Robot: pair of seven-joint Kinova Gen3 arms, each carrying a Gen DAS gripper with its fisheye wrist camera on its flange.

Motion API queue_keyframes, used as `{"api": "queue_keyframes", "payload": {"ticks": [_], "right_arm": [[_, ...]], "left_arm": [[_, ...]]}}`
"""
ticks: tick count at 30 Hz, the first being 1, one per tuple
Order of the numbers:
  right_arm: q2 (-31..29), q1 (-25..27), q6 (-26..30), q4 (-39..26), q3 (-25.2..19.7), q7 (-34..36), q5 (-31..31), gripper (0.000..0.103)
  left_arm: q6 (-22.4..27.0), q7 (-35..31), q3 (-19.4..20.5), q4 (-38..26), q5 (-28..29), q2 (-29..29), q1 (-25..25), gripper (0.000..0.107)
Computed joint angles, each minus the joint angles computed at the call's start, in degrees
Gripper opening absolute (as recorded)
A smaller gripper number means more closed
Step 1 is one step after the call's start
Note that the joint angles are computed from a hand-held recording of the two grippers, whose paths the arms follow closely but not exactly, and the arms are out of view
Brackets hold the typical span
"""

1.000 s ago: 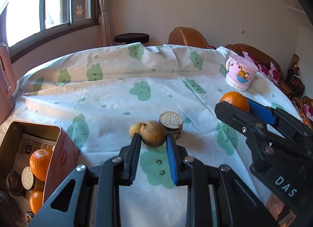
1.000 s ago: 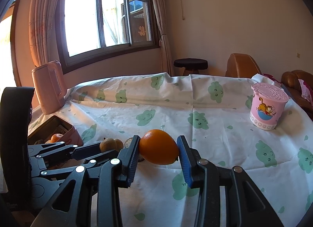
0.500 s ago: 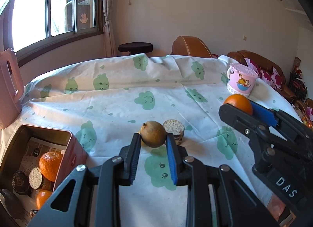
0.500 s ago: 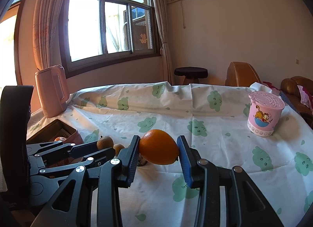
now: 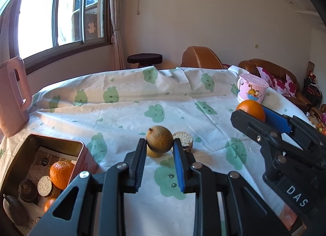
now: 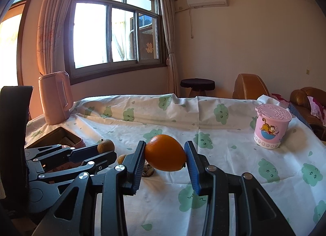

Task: Organize fruits
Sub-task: 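Lift the small orange with the right tool while the left tool lifts the brown fruit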

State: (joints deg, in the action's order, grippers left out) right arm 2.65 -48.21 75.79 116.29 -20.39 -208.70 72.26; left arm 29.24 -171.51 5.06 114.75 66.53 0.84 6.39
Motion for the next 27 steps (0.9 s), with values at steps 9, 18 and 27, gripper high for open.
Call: {"api": "queue_keyframes", "payload": {"ticks": [9, 18, 27], "right_arm": [[0.73, -1.29, 2.51, 0.26, -0.38, -1.06, 1.21, 0.041], [1.63, -2.95, 5.42, 0.51, -0.64, -2.22, 2.39, 0.041], [2.45, -4.70, 7.68, 0.67, -0.65, -2.61, 3.65, 0.041]], "left_arm": [[-0.83, -6.48, -0.61, 2.10, 6.47, -1.19, 0.00, 0.028], [-2.47, -14.80, -1.06, 4.65, 14.42, -2.80, 0.56, 0.028], [-2.02, -23.14, -1.59, 7.54, 22.23, -4.77, -0.40, 0.028]]}}
